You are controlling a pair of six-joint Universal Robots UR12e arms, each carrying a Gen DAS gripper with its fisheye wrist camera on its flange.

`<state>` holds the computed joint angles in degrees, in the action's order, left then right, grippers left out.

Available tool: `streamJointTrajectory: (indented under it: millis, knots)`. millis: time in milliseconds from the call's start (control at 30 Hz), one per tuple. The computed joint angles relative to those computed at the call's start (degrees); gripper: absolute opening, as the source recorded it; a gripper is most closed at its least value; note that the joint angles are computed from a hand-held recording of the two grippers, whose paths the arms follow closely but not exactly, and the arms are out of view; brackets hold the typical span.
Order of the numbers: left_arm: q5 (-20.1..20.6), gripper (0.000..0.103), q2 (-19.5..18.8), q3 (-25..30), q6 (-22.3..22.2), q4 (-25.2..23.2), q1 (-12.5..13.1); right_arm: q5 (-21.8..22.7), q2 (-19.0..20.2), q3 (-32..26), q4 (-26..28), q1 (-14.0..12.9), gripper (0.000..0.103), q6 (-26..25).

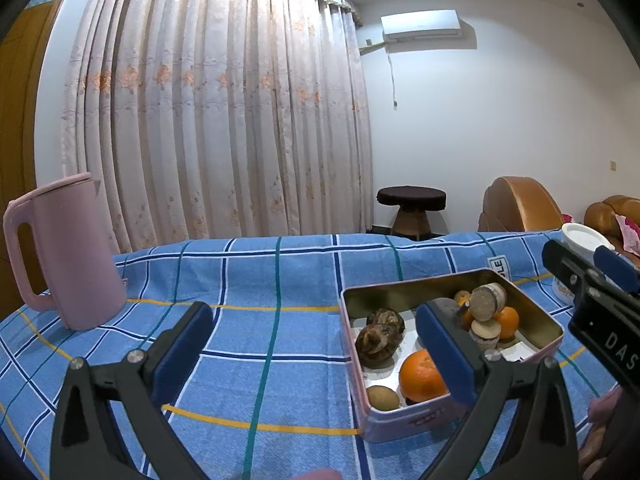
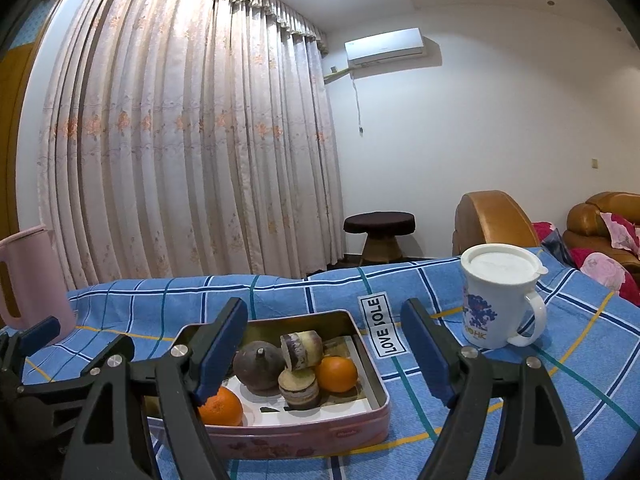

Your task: Organize fruits

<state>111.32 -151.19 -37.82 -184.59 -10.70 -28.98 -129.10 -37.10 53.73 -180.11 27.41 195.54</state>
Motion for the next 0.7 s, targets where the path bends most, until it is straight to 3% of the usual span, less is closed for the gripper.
streamJointTrajectory:
  millis: [333,467,700]
  knots:
    - [-0.78,0.103,0.17,-0.42,1.59,1.26,-0.19,-0.32,-0.14,0.13,0.64,0.01,0.08,0.66]
    - [-2.93,0.103,0.66,-0.94,0.74,0.26,0.13,-0.14,-0.11,-0.03,1.01,-0.03,0.08,0.62]
    - [-2.54,0.103,0.52,-0.48,0.14,-0.55,0.07,0.05,-0.14,-0.12,1.63,-0.07,0.08,0.71]
